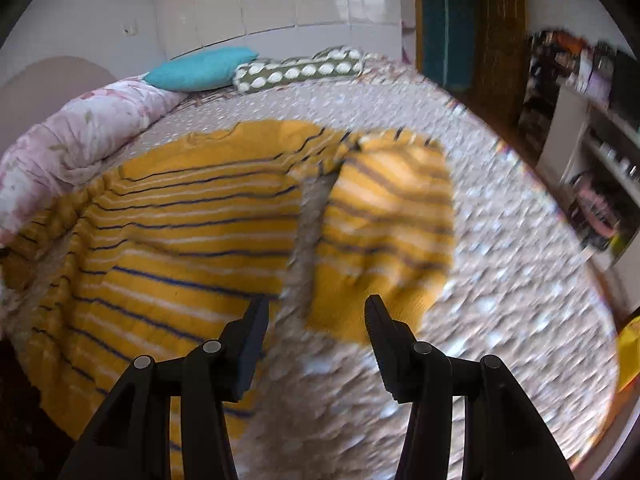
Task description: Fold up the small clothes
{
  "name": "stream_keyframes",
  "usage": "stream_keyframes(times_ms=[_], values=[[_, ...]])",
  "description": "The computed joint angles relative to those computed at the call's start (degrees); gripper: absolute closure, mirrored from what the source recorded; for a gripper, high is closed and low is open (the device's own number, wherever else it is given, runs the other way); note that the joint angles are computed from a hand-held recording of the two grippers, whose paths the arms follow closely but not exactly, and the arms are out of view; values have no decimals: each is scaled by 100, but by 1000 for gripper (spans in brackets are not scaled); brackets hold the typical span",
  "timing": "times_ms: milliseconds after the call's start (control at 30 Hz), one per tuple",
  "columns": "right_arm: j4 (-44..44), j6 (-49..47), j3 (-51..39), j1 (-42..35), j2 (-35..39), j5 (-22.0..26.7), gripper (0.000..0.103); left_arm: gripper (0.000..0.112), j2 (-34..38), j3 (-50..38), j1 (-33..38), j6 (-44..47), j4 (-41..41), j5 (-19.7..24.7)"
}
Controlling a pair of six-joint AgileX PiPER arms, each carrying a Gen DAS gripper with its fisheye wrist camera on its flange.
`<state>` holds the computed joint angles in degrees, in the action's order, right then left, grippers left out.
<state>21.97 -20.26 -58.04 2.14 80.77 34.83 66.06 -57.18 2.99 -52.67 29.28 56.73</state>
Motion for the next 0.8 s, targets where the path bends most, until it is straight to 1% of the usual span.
stream_keyframes(times_ms=[33,67,100,167,200,267,333,367,400,433,467,500,533,567,600,633,667,700,767,800], values=[[455,-361,79,-108,22,158,49,78,-222,176,-297,88,-168,7],[917,-718,139,-225,78,378,49,64,-343,311,-572,25,-230,-37],[1251,-976,200,-317,121,551,49,59,-497,501,-914,-82,-273,-102],[1935,-1503,444,-484,172,872,49,58,-511,737,-1754,-298,-459,-290],[2081,-1628,547,-502,155,915,49,58,-464,864,-2114,-362,-617,-485],[2165,-1742,807,-432,-12,817,48,58,-291,1059,-2711,-607,-779,-908],[2208,-1807,968,-357,-158,734,45,52,45,1166,-3129,-688,-978,-1405],[2293,-1888,1024,-360,-197,770,44,49,201,1214,-3362,-938,-952,-1550],[2374,-1942,1076,-354,-232,811,44,45,338,1199,-3553,-1222,-850,-1588],[2447,-1985,1164,-341,-292,805,44,44,504,1151,-3774,-1663,-518,-1522],[2549,-2038,1259,-290,-336,776,44,45,707,1003,-4012,-2004,-171,-1279],[2597,-2062,1339,-201,-363,696,46,74,936,818,-4190,-2115,2,-1016],[2549,-2035,1362,-106,-384,614,53,92,1065,690,-4263,-2119,61,-774],[2443,-1940,1362,54,-395,503,80,103,1111,566,-4315,-2118,35,-530],[2340,-1856,1284,159,-328,536,90,104,1070,522,-4260,-2078,-40,-499],[2338,-1819,1231,171,-283,612,90,104,956,506,-4284,-2136,-42,-305],[2341,-1790,1206,123,-280,693,92,104,726,537,-4402,-2253,58,119],[2384,-1860,1190,-10,-315,898,93,104,581,559,-4506,-2374,151,418],[2472,-2122,1255,-333,-456,1323,94,105,61,804,-4643,-2502,-19,597],[2380,-2116,1307,-419,-541,1429,94,106,-109,900,-4680,-2547,-107,652]])
